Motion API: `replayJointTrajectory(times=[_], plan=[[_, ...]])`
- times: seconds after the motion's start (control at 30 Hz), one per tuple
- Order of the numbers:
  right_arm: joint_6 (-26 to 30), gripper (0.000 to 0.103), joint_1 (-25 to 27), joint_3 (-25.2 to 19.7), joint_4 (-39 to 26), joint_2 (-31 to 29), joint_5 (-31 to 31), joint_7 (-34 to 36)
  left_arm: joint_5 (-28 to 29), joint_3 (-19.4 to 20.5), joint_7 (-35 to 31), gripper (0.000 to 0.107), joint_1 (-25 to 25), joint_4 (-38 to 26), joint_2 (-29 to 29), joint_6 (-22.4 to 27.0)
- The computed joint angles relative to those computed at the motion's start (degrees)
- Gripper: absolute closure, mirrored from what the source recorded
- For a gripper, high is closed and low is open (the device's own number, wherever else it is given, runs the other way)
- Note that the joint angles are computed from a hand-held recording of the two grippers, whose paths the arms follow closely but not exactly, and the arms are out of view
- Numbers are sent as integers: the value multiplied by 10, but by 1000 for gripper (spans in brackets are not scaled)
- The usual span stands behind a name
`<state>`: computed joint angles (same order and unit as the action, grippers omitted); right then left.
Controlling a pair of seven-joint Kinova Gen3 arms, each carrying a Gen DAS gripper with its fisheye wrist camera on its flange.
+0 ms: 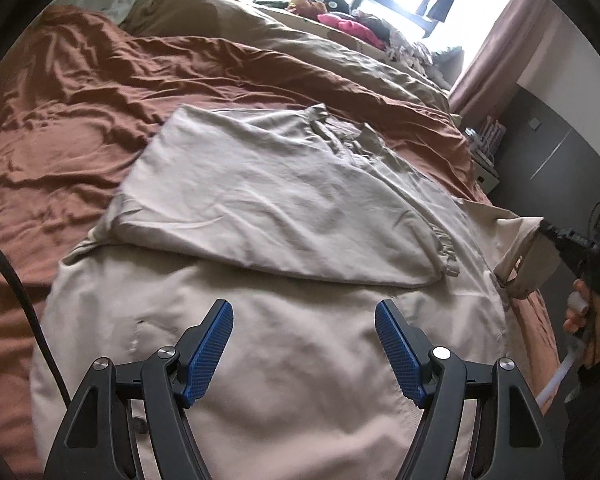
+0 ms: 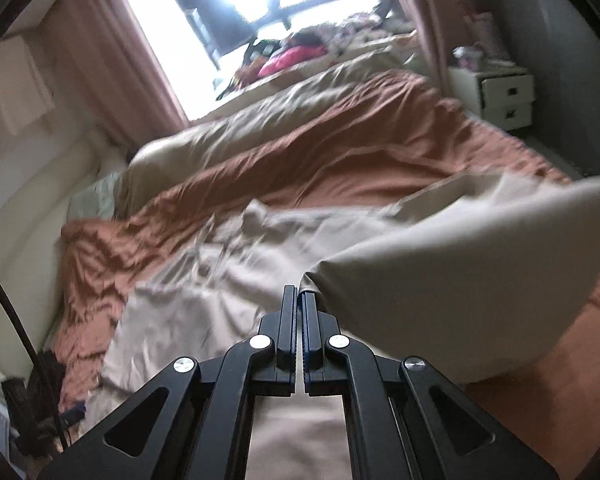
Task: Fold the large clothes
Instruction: 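Fold the side edge over toward the zipper with the right gripper, then open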
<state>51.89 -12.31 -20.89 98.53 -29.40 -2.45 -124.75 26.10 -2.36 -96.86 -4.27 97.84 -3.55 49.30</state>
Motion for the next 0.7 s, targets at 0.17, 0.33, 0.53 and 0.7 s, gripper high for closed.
replayJointTrajectory(times=[0.17,0.33,0.53,0.7], plan=[[-7,103,-3,-40,3,51,8,-24,12,-19,-14,32,-17,15,-6,7],[14,103,-24,-45,-17,132,-1,-62,26,-26,-23,32,-30,23,-5,13],[23,102,-80,-7,2,135,-2,-83,52,-18,-36,32,-26,25,0,14],[36,11,-104,29,20,86,-16,-66,48,-8,-35,32,-16,21,1,14]])
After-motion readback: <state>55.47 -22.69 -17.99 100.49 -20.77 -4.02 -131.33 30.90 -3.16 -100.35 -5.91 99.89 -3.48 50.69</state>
